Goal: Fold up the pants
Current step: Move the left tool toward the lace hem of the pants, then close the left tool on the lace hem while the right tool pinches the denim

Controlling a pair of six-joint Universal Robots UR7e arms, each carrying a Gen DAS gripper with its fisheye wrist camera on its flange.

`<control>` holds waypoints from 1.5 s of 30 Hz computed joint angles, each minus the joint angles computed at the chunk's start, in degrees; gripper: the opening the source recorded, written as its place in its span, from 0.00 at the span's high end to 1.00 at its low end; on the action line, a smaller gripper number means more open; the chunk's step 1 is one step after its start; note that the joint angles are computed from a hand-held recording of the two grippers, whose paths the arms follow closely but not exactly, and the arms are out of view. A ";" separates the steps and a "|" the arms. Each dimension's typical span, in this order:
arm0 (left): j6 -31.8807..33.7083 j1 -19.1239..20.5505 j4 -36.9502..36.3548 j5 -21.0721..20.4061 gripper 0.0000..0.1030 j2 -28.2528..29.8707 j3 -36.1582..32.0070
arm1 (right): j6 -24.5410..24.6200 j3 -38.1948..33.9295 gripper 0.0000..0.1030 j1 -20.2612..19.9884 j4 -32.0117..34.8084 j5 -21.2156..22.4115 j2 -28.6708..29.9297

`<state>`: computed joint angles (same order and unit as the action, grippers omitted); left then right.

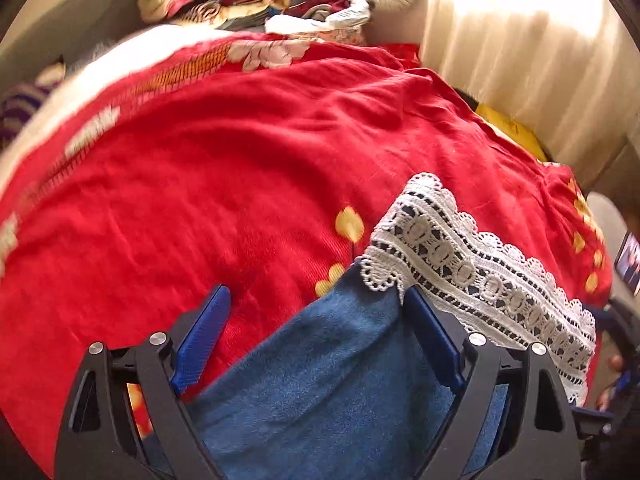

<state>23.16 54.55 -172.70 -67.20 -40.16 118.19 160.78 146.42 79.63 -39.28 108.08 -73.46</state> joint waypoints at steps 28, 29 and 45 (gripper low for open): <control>0.05 0.47 -4.95 -9.74 0.91 -8.35 7.72 | -6.05 0.83 0.81 5.46 3.29 -5.88 -3.17; -0.06 0.62 -5.18 -10.29 0.91 -9.06 8.09 | -6.27 0.61 0.81 7.06 3.46 -5.13 -3.21; -1.33 11.80 -5.16 -8.47 0.74 -23.84 13.89 | -7.31 -17.31 0.81 34.23 10.42 14.67 22.18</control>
<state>21.83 66.34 -177.87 -75.67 -64.00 132.07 153.47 129.11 113.87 -28.87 122.75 -51.28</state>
